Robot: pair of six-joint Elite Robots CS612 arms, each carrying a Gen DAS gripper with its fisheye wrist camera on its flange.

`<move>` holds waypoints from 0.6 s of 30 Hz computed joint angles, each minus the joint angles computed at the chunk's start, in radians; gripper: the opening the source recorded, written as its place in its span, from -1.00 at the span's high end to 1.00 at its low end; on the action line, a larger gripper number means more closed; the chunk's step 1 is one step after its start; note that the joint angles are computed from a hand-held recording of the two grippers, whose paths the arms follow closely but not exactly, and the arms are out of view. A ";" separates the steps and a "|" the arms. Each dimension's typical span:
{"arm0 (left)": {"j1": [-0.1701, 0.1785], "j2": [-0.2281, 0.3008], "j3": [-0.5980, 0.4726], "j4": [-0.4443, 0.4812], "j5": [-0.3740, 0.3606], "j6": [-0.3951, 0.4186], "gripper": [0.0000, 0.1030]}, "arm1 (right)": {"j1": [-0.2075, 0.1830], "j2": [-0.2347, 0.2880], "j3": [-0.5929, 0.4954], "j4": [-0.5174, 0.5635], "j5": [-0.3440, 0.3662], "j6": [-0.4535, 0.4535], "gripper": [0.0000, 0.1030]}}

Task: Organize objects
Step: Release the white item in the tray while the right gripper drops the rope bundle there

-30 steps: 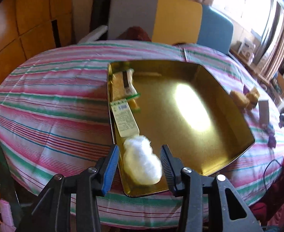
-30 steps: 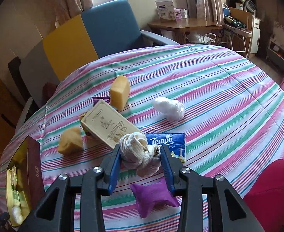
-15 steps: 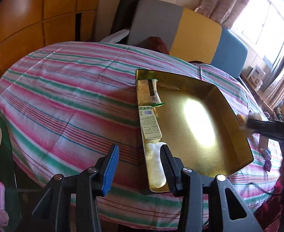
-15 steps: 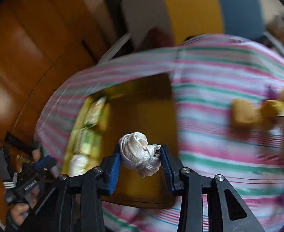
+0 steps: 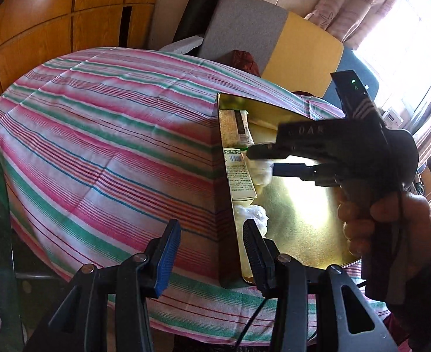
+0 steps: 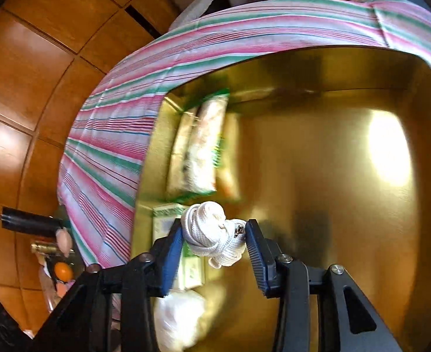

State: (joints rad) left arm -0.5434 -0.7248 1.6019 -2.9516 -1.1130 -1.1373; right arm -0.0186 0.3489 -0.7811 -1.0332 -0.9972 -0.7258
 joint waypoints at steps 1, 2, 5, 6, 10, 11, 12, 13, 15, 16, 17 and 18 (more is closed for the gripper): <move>0.000 0.000 0.000 -0.001 0.001 0.001 0.14 | -0.001 0.003 -0.005 0.003 0.012 0.000 -0.06; 0.000 0.001 0.000 -0.002 0.001 0.000 0.14 | -0.003 0.005 -0.007 -0.001 0.020 -0.002 -0.07; -0.002 0.000 0.000 0.001 0.005 -0.003 0.14 | -0.011 0.009 -0.022 0.006 0.032 -0.013 -0.15; -0.002 0.000 0.000 0.001 0.008 -0.002 0.14 | -0.017 0.013 -0.032 0.007 0.039 -0.015 -0.16; -0.006 0.000 -0.006 0.007 0.014 0.010 0.14 | -0.039 0.032 -0.090 -0.015 0.048 -0.030 -0.39; -0.007 0.001 -0.009 0.008 0.014 0.013 0.14 | -0.045 0.039 -0.105 -0.020 0.050 -0.038 -0.43; -0.008 0.003 -0.014 0.009 0.012 0.017 0.13 | -0.053 0.046 -0.125 -0.024 0.052 -0.049 -0.47; -0.008 0.004 -0.019 0.012 0.010 0.022 0.13 | -0.061 0.049 -0.137 -0.025 0.050 -0.059 -0.51; -0.011 0.008 -0.030 0.012 0.007 0.037 0.13 | -0.076 0.055 -0.157 -0.029 0.050 -0.081 -0.56; -0.012 0.009 -0.034 0.012 0.006 0.043 0.13 | -0.085 0.058 -0.167 -0.034 0.050 -0.092 -0.58; -0.013 0.010 -0.040 0.011 0.005 0.053 0.12 | -0.092 0.063 -0.179 -0.041 0.051 -0.097 -0.59; -0.014 0.012 -0.046 0.011 0.004 0.061 0.12 | -0.101 0.065 -0.186 -0.048 0.055 -0.104 -0.62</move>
State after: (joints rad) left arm -0.5579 -0.7127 1.5563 -2.9404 -1.1094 -1.0760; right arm -0.1199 0.4134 -0.9668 -1.0809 -0.9418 -0.8295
